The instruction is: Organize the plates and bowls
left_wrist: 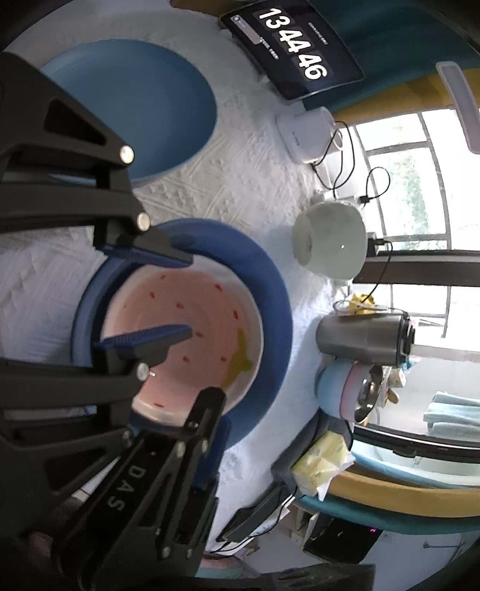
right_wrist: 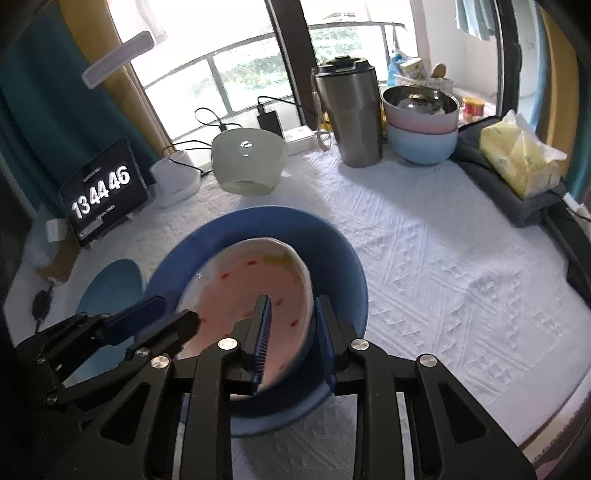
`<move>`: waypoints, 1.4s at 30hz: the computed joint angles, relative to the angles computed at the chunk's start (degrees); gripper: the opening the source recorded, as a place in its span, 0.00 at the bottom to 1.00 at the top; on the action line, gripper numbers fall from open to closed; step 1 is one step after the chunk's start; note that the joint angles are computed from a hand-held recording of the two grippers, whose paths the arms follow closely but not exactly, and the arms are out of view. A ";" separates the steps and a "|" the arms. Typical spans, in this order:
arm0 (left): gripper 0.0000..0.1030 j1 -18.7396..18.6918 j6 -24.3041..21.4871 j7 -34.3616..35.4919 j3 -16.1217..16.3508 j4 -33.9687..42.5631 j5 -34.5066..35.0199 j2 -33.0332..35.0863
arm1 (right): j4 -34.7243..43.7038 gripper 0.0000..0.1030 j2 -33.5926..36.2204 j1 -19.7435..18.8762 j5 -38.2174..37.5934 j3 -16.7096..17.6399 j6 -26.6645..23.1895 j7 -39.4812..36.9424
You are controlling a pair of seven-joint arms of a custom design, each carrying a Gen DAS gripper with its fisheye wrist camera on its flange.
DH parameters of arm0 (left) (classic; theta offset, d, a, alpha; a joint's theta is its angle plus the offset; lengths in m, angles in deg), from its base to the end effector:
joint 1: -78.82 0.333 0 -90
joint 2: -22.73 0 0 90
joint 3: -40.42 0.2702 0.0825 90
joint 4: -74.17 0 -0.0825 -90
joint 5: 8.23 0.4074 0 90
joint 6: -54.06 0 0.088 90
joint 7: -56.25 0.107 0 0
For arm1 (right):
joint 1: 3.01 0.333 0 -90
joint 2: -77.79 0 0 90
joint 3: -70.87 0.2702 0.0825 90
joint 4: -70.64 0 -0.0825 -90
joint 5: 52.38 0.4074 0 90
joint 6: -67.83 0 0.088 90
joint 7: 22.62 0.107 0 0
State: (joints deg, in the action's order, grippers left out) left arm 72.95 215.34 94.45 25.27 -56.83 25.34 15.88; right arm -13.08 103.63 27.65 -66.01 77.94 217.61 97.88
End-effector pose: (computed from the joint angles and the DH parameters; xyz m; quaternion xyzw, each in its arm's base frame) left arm 0.5160 -0.2287 0.4085 -0.6717 0.6509 -0.2676 0.2314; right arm 0.5911 0.4440 0.4584 -0.7412 0.5722 -0.1323 0.3251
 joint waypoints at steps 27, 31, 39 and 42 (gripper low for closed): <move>0.33 4.77 2.85 -1.23 -1.88 -1.36 1.27 -4.05 | 1.73 0.29 -0.14 0.00 -0.63 -0.11 1.00 -0.02; 0.33 5.56 3.12 -1.46 -1.73 -0.53 1.68 -3.75 | 4.54 0.29 1.50 0.24 -0.60 -0.20 0.43 -1.02; 0.34 6.91 3.51 -2.86 -0.54 2.38 4.08 -1.77 | 13.32 0.29 7.18 0.88 0.41 -0.63 -2.69 -3.39; 0.34 6.89 3.47 -2.98 0.41 3.71 4.61 -0.55 | 17.48 0.29 9.92 1.26 0.89 -0.96 -4.24 -4.42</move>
